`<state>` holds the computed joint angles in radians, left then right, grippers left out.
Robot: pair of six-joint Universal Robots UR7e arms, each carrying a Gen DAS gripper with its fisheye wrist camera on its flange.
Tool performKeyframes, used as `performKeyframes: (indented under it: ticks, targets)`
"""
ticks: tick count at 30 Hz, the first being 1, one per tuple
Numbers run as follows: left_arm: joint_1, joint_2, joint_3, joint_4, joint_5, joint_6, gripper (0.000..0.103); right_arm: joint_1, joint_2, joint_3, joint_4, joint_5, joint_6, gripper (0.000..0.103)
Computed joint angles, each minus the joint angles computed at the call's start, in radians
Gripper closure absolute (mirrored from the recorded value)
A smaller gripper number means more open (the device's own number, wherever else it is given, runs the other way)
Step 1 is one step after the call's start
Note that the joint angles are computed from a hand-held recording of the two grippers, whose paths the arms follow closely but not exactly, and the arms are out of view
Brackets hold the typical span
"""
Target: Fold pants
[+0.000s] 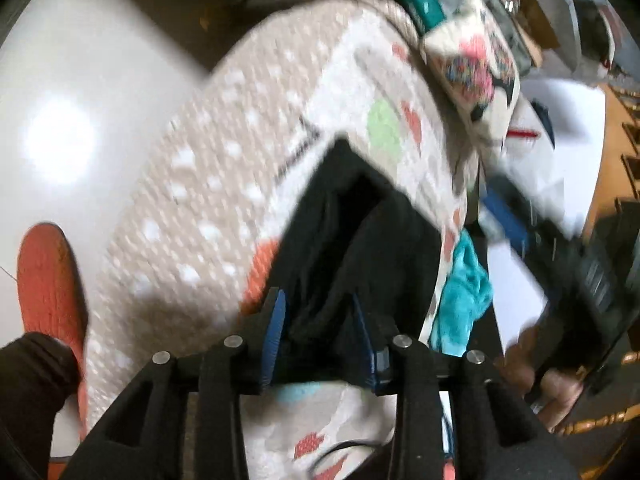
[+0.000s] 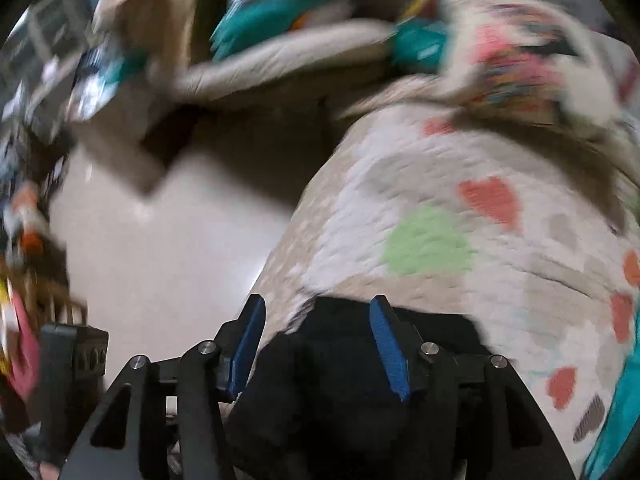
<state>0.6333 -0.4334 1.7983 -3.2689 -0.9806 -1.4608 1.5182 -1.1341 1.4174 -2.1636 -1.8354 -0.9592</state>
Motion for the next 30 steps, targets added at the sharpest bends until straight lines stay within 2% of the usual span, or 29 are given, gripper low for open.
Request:
performKeyframes:
  ticks: [3,5,8,12,16,20,23,26,28,30]
  targets:
    - [-0.016,-0.027,0.025,0.034,0.090,-0.023,0.066,-0.051,-0.053,-0.011,0.020,0.037,0.007,0.045]
    - [-0.021,-0.032,0.010,0.092,0.127,-0.026,0.065,-0.083,-0.077,-0.006,0.046,0.049,0.014,0.049]
    - [-0.013,-0.018,-0.032,0.177,0.137,-0.028,0.060,-0.146,-0.132,0.061,0.022,0.066,-0.006,0.049]
    - [0.003,0.011,-0.071,0.176,0.114,-0.002,0.060,-0.208,-0.167,0.117,-0.015,0.086,-0.016,0.049]
    - [-0.020,0.019,-0.107,0.207,0.179,0.074,0.056,-0.257,-0.195,0.140,-0.027,0.134,0.003,0.049]
    - [-0.037,0.034,-0.170,0.303,0.240,0.136,0.053,-0.273,-0.202,0.137,-0.038,0.173,0.023,0.049]
    - [-0.033,0.049,-0.211,0.359,0.238,0.171,0.053,-0.272,-0.212,0.150,-0.066,0.201,0.010,0.049]
    - [-0.017,0.056,-0.234,0.421,0.208,0.153,0.053,-0.266,-0.222,0.178,-0.098,0.212,-0.021,0.049]
    - [0.007,0.055,-0.241,0.466,0.149,0.122,0.052,-0.263,-0.222,0.193,-0.096,0.206,-0.040,0.049]
    - [0.030,0.057,-0.228,0.438,0.090,0.089,0.050,-0.262,-0.215,0.198,-0.087,0.189,-0.043,0.048]
